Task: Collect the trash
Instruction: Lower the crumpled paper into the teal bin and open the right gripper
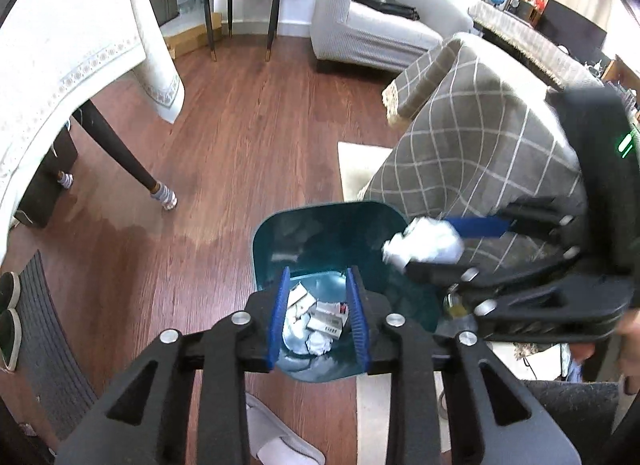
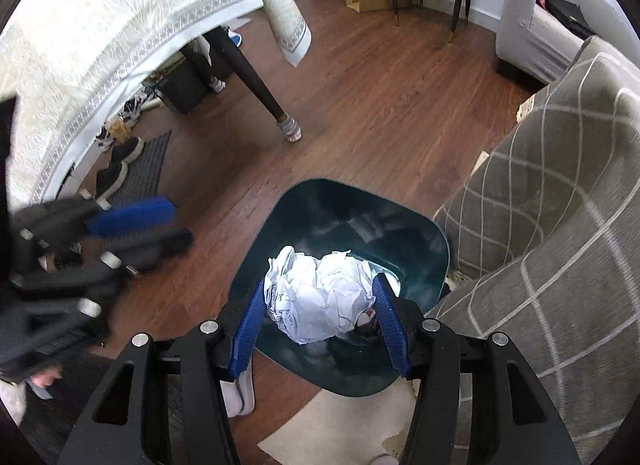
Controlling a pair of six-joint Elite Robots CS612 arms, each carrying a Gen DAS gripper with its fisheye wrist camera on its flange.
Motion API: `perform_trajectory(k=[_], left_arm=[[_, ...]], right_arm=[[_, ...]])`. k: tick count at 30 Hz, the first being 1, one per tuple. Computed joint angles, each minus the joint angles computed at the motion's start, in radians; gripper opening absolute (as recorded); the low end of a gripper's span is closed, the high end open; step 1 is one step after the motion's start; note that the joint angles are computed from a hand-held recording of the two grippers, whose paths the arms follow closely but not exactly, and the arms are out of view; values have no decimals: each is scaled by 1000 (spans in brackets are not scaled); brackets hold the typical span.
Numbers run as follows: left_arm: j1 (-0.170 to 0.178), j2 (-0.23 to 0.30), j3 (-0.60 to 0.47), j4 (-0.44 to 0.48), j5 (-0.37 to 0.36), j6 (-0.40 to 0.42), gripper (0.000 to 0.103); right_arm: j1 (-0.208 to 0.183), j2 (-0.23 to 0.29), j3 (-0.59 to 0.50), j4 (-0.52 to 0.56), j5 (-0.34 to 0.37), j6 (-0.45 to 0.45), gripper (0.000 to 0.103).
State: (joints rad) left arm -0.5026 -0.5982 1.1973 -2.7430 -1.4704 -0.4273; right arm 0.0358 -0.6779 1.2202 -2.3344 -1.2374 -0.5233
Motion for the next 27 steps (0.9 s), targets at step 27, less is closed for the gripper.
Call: perform_trajectory(k=[27], left_arm=[[-37,-74,46,-257,97,20,26]], right_arm=[[2,-27,68,-22,-12,-95,63]])
